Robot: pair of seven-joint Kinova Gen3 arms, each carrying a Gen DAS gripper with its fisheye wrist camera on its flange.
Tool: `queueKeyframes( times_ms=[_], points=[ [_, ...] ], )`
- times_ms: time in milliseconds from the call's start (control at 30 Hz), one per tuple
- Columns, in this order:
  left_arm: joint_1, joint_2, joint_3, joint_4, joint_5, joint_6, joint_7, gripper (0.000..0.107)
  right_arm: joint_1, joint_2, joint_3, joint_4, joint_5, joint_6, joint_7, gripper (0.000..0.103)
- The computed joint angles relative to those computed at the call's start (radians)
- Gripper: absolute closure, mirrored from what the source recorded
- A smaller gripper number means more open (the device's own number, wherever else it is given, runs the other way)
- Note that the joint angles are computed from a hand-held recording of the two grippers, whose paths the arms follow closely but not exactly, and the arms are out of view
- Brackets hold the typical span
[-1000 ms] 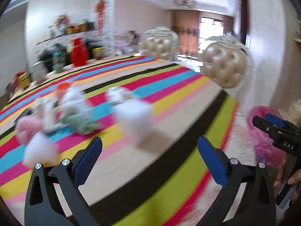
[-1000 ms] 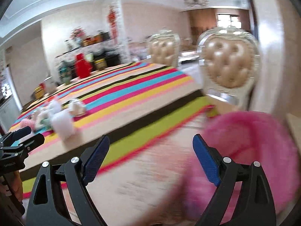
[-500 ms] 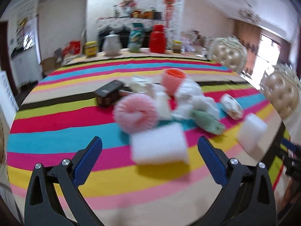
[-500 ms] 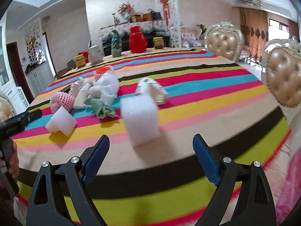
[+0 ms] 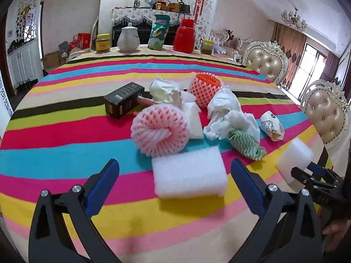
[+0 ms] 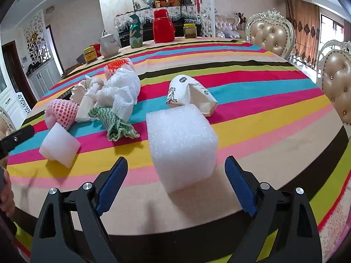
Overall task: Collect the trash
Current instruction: 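Grasp the white foam slab with the left tool while the right tool grasps the foam cube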
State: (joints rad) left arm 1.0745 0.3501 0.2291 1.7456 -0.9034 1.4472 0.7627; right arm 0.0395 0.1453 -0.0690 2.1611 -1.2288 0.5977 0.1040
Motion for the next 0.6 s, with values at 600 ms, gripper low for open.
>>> queueKeyframes(
  times_ms=[600],
  points=[
    [-0.025, 0.063, -0.071, -0.008, 0.018, -0.153, -0.045, 0.025, 0.003, 0.038, -0.055, -0.046, 0.062, -0.033, -0.108, 0.052]
  ],
)
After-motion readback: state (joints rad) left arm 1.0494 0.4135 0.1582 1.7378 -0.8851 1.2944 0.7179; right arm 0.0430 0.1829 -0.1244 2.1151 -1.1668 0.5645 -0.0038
